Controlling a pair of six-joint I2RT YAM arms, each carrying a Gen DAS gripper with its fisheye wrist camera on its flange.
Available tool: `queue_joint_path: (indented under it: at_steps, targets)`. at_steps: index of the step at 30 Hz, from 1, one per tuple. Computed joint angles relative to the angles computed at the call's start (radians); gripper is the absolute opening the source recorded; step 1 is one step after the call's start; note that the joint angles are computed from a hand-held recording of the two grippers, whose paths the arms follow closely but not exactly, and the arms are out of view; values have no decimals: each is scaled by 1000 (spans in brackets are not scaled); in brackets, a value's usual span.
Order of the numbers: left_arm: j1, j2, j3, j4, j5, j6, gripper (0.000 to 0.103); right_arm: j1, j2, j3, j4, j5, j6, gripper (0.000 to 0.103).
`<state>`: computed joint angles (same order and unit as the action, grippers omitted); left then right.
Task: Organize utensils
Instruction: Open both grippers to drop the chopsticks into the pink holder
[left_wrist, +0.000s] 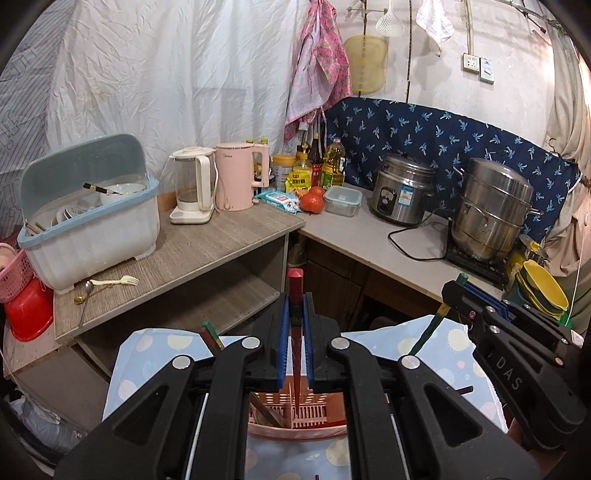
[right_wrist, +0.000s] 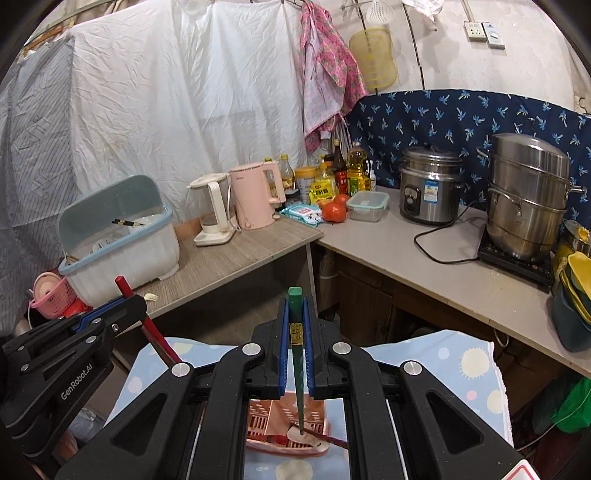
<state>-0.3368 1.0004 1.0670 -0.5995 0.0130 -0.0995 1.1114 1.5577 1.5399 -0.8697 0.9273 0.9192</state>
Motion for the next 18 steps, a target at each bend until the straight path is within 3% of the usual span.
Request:
queue_joint_path:
  at_steps: [2, 3, 4, 5, 18]
  targets:
    - [0, -1, -14, 11, -9, -4, 10, 12, 6, -4, -16, 34, 29, 17]
    - [4, -3, -20, 13, -1, -4, 13, 17, 5, -5, -20, 43, 36, 33]
    - [5, -7, -27, 14, -7, -10, 22, 27, 0, -11, -19, 59, 45, 46]
    - [8, -13, -35, 18, -10, -17, 30, 37, -5, -15, -24, 76, 59, 49]
    - [72, -97, -54, -50, 28, -19, 33, 151, -11, 24, -218, 139, 230, 49]
